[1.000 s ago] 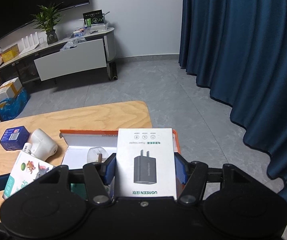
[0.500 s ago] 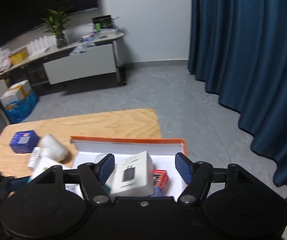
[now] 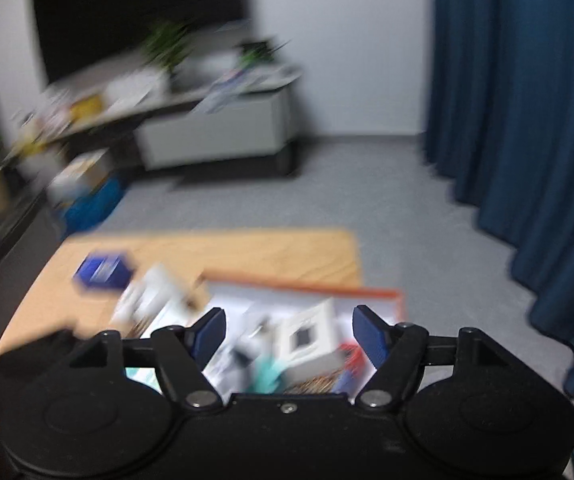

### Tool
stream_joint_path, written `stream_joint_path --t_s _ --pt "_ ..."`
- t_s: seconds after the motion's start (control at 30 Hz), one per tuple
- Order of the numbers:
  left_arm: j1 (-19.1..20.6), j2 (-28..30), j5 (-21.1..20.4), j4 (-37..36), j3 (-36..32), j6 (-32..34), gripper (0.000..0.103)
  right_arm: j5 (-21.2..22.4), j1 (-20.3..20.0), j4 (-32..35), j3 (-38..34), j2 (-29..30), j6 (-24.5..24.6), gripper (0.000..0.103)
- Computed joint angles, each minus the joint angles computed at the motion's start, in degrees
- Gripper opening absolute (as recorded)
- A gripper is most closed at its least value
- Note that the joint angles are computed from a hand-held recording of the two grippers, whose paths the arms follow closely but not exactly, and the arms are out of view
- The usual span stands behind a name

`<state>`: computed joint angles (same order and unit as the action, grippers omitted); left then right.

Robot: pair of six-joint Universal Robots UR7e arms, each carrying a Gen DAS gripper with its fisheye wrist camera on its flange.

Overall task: Organize rigid objects
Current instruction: 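Lower both held boxes into the orange-rimmed box and open both grippers, then withdraw both open grippers from the box toward the table items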

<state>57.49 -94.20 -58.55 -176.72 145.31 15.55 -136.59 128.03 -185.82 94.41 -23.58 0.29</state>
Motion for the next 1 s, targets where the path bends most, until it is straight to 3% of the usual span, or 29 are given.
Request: stream_joint_path --t_s 0.03,0.07,0.13,0.2,0.33,0.57,1.0 --pt "-0.33 -0.29 -0.42 -0.23 0.4 1.16 0.097 -2.29 -0.38 4.17 -1.1 0.4 3.55 0.085" --pt "-0.75 -0.53 -0.54 -0.99 0.89 2.33 0.098 -4.63 -0.75 6.59 -1.76 0.9 6.92 0.084" --pt "-1.68 -0.98 0.42 -1.84 1.69 3.72 0.099 -3.66 -1.12 4.22 -0.53 0.49 9.12 0.084" --pt "-1.5 -1.24 0.36 -1.94 1.76 3.79 0.099 -1.19 -1.16 -0.76 1.2 -0.03 8.57 0.085" --pt "-0.75 -1.76 0.23 -0.95 1.26 1.47 0.1 -6.19 0.13 -3.58 0.33 0.93 7.26 0.085" --pt "0.36 -3.4 3.29 1.71 0.09 -2.09 0.101 -7.4 1.2 -10.72 -0.38 2.7 5.93 0.085" --pt "5.93 -9.17 8.73 5.45 -1.92 -3.86 0.101 -3.96 3.11 -6.91 -7.19 9.69 6.97 0.085"
